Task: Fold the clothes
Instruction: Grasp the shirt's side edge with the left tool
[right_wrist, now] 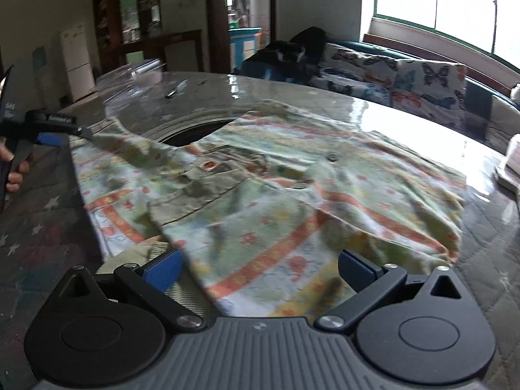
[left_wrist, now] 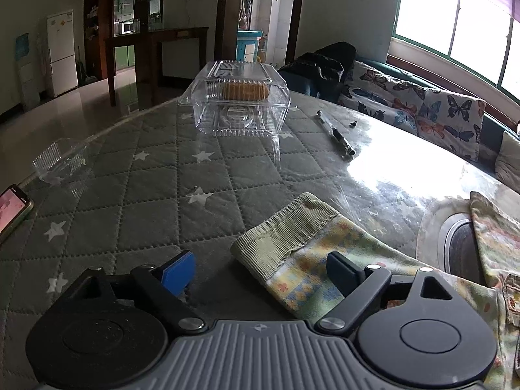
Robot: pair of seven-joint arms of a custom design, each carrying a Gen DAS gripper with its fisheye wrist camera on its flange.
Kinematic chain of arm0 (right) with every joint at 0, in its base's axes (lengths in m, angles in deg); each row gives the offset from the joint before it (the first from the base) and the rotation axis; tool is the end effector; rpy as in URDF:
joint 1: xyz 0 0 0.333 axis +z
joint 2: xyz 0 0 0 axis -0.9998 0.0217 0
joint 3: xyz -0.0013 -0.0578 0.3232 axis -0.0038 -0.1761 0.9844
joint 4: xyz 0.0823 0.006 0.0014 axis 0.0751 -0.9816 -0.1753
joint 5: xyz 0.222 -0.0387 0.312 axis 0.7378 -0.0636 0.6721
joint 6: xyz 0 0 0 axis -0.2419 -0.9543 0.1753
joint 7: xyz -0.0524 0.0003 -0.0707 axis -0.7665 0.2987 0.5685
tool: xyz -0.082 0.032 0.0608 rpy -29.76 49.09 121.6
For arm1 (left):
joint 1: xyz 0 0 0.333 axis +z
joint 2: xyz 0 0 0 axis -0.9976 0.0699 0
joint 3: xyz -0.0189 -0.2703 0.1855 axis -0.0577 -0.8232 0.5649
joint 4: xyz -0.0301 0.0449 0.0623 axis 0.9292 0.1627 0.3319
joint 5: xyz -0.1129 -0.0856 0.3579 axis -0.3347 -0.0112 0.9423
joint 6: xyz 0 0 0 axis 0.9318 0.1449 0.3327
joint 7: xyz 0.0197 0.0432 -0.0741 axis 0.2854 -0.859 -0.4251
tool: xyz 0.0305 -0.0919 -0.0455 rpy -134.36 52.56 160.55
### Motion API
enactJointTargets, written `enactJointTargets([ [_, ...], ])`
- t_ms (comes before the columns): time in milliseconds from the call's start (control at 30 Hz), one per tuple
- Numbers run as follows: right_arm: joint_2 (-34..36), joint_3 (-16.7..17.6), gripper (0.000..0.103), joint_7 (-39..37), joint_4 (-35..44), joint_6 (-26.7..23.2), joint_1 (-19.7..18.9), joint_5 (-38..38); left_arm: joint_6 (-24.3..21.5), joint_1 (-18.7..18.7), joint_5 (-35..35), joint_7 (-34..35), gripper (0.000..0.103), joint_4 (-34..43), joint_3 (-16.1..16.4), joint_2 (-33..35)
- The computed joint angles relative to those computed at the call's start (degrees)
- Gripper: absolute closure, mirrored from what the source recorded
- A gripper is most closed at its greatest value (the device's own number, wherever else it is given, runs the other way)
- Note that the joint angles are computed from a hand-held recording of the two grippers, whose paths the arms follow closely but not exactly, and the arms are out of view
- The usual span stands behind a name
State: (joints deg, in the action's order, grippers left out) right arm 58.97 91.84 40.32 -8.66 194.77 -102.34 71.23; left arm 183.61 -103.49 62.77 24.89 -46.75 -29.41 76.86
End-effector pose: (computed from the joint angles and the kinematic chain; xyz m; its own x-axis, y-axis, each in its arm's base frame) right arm 0.7924 -0.0882 0.4004 0.8636 -0.5040 -0.0156 -0.3510 -0.5786 -0.7362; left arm 0.6164 -0.2168 0.3774 0.8076 -0.5826 0.0910 -0.3311 -0.5757 -0.7476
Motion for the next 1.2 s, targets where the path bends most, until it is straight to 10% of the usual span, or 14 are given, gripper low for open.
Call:
enactJointTargets([
  [467, 0.70, -0.12, 0.000, -0.77, 1.69, -1.97, 1.17, -1.61, -1.85, -0.38, -0.11, 0.12, 0.025, 0.63, 0.04, 0.30],
  [933, 0.90, -0.04, 0.000, 0.26, 1.30, -1.52, 1.05, -1.72, 3.40, 0.75, 2.40, -3.93, 0.086, -2.32, 0.07, -1.77],
  [1200, 0.66, 0.03, 0.000, -0.02, 0.68, -1.10, 0.92, -1.25, 9.07, 1.15, 6.53, -9.22, 0.091, -4.22, 0.09, -3.43],
])
